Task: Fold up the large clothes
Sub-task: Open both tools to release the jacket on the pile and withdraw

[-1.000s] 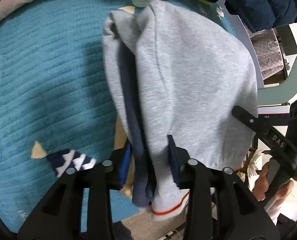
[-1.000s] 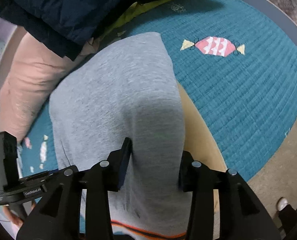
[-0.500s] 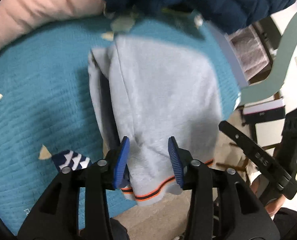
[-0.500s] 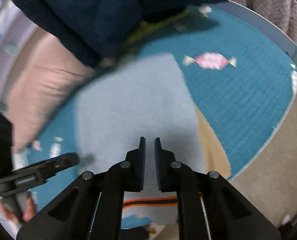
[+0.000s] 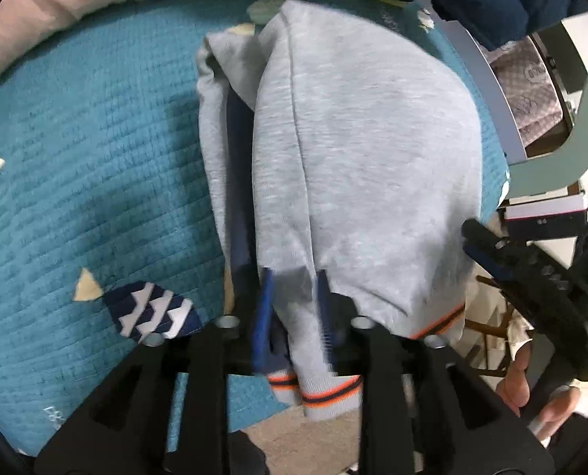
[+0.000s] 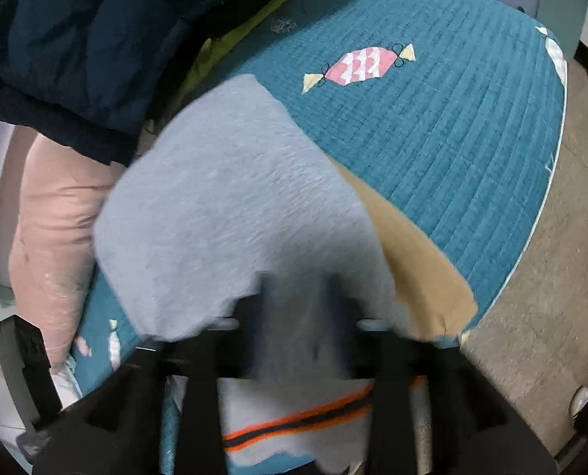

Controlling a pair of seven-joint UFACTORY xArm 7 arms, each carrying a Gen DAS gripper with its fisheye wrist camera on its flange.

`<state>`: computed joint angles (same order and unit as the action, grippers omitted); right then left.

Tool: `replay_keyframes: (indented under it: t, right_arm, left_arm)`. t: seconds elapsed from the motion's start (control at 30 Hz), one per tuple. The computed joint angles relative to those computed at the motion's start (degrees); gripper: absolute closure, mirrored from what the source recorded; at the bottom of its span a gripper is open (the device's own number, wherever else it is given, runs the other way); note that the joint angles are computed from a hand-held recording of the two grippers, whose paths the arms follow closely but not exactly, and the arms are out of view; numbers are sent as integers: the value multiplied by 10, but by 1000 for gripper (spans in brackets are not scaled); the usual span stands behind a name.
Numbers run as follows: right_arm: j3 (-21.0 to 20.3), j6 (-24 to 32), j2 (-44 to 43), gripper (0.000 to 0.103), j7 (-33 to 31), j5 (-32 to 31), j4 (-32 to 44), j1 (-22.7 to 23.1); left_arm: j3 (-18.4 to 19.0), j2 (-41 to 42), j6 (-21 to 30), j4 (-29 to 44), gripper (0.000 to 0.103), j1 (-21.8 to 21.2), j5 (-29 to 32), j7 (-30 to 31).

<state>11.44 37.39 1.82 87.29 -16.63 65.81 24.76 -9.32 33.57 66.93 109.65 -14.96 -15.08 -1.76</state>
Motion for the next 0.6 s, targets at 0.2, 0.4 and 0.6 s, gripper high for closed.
replay_keyframes:
  t: [0.2, 0.4, 0.6]
  right_arm:
    - [26, 126, 0, 17, 44, -127, 83, 38]
    - [42, 233, 24, 17, 31, -181, 159, 99]
    - [63, 376, 82, 17, 67, -266, 278, 196]
  left_arm:
    - [9, -84, -28, -82, 27, 1, 18, 8]
    - [18, -181, -46, -185, 26, 17, 31, 30]
    - [38, -292, -63, -315, 26, 49, 17, 67]
